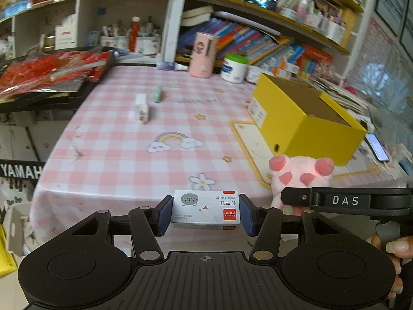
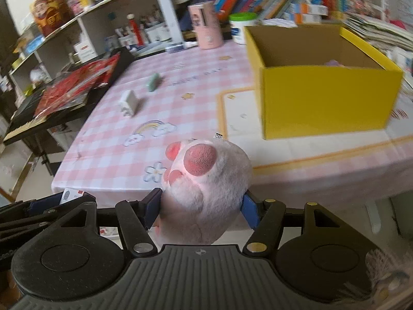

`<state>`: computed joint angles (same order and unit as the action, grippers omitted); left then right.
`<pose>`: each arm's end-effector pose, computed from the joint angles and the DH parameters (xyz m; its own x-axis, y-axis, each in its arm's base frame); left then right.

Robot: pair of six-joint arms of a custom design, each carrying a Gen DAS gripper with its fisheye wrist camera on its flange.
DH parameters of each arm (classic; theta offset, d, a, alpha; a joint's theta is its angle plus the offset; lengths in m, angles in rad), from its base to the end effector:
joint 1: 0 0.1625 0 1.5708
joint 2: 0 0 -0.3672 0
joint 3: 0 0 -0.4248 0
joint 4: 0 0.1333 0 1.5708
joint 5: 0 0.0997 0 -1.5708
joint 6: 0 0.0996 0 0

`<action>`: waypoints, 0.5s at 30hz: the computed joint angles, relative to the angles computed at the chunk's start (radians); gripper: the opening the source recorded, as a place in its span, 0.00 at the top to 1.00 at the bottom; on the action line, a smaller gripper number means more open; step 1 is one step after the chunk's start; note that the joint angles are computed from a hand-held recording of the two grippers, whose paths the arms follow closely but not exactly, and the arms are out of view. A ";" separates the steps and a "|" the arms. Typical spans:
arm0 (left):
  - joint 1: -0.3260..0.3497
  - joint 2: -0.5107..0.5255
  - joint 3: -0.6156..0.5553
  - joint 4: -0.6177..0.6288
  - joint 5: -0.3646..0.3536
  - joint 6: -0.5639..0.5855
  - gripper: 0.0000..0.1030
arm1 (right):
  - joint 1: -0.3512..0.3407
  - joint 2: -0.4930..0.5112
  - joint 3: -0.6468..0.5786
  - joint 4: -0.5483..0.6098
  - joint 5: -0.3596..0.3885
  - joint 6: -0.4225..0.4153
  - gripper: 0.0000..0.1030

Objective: Organize objects

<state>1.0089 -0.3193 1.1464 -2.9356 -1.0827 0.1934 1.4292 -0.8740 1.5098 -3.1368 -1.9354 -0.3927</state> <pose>-0.2563 -0.7449 -0.0594 -0.7711 0.4020 -0.4937 0.6173 0.6619 -0.4252 -0.0036 -0.7183 0.2162 -0.8495 0.1569 0.5037 -0.2606 0.7054 -0.6592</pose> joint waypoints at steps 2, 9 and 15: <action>-0.003 0.003 -0.001 0.007 -0.014 0.007 0.50 | -0.006 -0.015 0.023 -0.015 -0.010 0.014 0.40; -0.012 0.026 -0.024 0.050 -0.067 0.030 0.50 | -0.025 -0.063 0.087 -0.066 -0.046 0.048 0.40; -0.022 0.062 -0.072 0.092 -0.101 0.050 0.50 | -0.044 -0.100 0.129 -0.099 -0.069 0.077 0.40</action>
<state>0.9868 -0.2577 1.0740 -2.8432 -1.1839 0.2435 1.3852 -0.9744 1.6386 -3.2361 -2.0044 -0.3156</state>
